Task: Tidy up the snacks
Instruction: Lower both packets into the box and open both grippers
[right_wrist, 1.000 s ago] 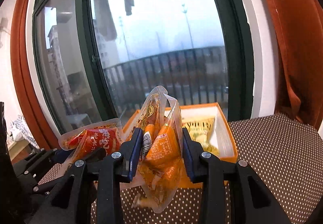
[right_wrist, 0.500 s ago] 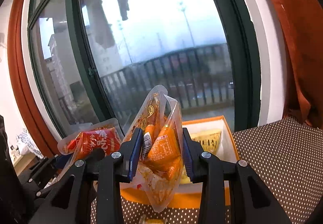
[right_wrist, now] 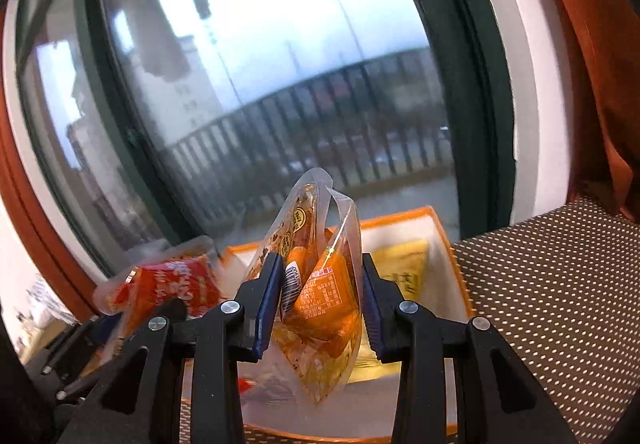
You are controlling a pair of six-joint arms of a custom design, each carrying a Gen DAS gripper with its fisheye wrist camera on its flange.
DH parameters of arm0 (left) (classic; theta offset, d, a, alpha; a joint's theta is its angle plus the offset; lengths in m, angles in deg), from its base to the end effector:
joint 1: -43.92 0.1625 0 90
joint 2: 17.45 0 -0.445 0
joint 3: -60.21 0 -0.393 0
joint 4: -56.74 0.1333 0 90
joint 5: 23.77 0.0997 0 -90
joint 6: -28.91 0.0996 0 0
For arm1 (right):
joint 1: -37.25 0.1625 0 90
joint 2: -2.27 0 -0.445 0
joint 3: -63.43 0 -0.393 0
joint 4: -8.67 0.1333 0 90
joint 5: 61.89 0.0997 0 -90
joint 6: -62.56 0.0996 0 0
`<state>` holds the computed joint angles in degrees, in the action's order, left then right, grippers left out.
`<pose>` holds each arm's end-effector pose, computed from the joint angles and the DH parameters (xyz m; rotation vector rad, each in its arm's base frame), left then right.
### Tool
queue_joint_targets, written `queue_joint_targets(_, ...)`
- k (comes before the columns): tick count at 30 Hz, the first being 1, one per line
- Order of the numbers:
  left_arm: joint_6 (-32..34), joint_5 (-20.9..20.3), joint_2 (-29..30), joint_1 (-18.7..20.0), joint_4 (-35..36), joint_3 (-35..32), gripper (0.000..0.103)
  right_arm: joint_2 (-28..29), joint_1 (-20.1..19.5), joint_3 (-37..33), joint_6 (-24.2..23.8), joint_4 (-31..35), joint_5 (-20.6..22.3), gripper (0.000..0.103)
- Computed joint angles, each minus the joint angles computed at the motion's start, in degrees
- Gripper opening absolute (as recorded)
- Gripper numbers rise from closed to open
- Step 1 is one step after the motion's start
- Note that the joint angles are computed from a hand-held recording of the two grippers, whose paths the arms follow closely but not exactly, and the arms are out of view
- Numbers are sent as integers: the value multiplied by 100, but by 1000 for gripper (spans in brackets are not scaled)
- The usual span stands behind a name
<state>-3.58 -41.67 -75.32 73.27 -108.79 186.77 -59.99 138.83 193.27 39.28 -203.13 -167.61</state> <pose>-0.3085 -0.4351 0.1547 0.4166 2.0315 -1.1803 0.2031 -0.4617 0.2179 0.5825 -2.4473 1.2427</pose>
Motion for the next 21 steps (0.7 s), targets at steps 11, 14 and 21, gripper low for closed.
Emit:
queue_joint_targets(11,604,-321,597,619,-677,-335,42,294,-15,-299,-31,295,-348,40)
queue_joint_targets(14,653,-360,644,686,-696,-386,42,330,-21,-360,-23,397,-409,40)
queue_joint_targets(21,428,-539,672,810,-331,-462,44,431,14,-422,-38,544,-509,40)
